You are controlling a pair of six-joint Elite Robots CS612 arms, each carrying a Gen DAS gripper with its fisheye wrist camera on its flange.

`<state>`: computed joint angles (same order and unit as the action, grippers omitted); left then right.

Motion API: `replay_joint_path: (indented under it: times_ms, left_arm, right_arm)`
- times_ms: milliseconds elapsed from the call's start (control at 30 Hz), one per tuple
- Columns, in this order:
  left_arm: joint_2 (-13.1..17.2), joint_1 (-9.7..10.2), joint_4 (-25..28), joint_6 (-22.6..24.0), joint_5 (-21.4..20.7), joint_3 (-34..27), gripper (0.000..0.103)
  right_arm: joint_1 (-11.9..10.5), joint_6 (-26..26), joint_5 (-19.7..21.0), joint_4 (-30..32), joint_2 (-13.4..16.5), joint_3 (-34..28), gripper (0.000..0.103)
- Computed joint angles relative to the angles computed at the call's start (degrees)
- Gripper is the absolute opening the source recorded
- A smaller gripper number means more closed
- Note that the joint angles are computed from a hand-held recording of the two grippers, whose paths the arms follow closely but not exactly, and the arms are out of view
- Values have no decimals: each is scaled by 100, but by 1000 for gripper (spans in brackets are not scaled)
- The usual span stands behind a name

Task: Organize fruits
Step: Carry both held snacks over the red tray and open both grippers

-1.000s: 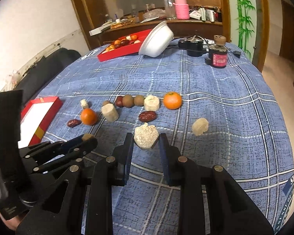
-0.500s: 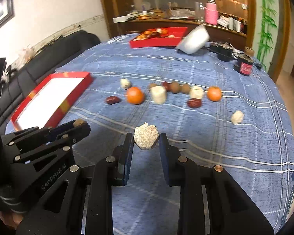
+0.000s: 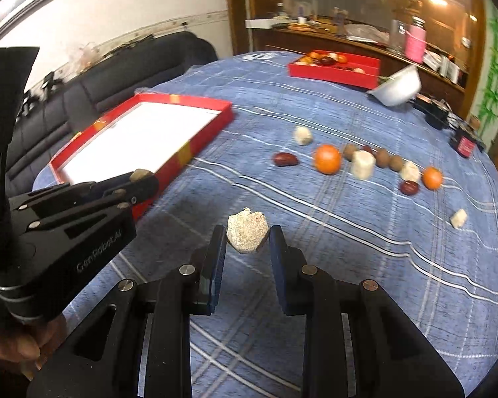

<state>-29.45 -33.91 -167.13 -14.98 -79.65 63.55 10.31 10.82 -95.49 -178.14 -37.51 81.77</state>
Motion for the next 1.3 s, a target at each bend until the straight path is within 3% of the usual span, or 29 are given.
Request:
replay_joint_path:
  times_ms: [500, 733, 1033, 1300]
  left_arm:
    - [-1, 359, 100, -672, 358, 22, 15]
    - [136, 494, 322, -886, 372, -258, 15]
    - [301, 689, 679, -1103, 489, -687, 15]
    - [420, 796, 920, -1197, 506, -950, 15]
  right_arm:
    - [290, -692, -92, 713, 431, -1111, 26]
    - [404, -1380, -164, 1542, 718, -1892, 26]
    - [435, -1704, -19, 2806, 1230, -3190, 26]
    - [510, -2004, -127, 3906, 1798, -4393, 26]
